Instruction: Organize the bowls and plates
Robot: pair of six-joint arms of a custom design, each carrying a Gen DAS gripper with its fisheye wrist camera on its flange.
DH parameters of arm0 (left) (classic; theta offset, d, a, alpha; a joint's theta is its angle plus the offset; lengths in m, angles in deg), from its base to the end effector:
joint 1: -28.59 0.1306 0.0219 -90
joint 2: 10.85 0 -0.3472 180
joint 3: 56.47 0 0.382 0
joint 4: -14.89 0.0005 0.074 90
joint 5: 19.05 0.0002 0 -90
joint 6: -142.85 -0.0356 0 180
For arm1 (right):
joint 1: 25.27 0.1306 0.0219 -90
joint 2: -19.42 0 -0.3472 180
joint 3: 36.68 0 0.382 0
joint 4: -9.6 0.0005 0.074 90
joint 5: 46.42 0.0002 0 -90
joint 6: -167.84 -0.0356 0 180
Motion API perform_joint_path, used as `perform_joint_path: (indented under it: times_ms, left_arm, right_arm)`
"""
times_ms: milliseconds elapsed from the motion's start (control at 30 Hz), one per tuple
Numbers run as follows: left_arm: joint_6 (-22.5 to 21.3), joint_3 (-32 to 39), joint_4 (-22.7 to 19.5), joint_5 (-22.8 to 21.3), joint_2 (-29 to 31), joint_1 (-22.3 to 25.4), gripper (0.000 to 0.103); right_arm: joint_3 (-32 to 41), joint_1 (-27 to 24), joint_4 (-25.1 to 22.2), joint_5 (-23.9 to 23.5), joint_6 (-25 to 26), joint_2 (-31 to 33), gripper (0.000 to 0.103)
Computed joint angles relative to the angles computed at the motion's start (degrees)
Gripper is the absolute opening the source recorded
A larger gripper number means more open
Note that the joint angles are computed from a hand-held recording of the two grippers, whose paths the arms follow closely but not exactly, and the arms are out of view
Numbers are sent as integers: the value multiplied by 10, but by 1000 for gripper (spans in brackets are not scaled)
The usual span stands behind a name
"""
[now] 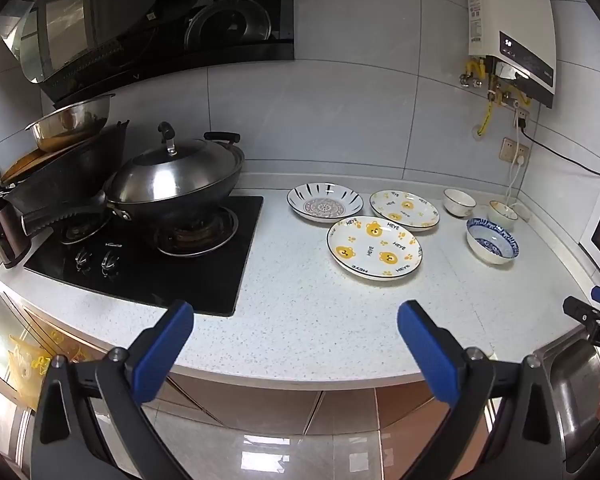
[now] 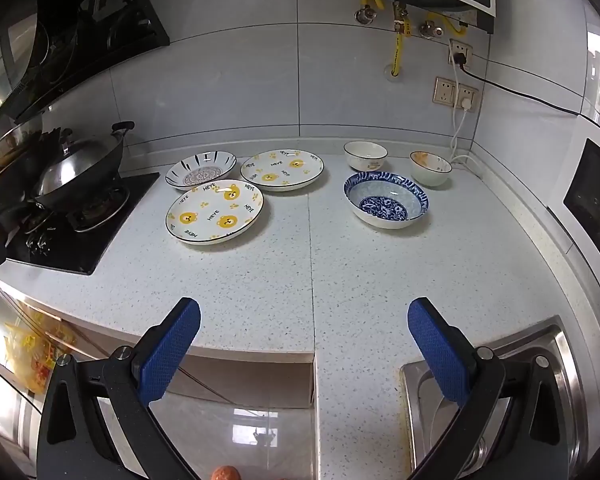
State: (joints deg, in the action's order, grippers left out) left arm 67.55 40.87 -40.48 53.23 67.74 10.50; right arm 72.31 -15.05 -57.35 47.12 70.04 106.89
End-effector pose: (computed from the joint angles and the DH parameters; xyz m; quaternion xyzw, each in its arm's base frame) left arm 0.3848 -0.1148 0.5292 -0.0430 0.8844 0.0067 0.4646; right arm 0.4322 0.0752 0.5394 -0.0078 0.9249 0.0311 0.3788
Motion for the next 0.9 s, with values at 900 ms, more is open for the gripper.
perform_joint_path:
  times_ms: [900]
  left_arm:
    - [-35,4,0,63,3,43,103]
  right_arm:
    - [17,38,-5,46,-29,10,102]
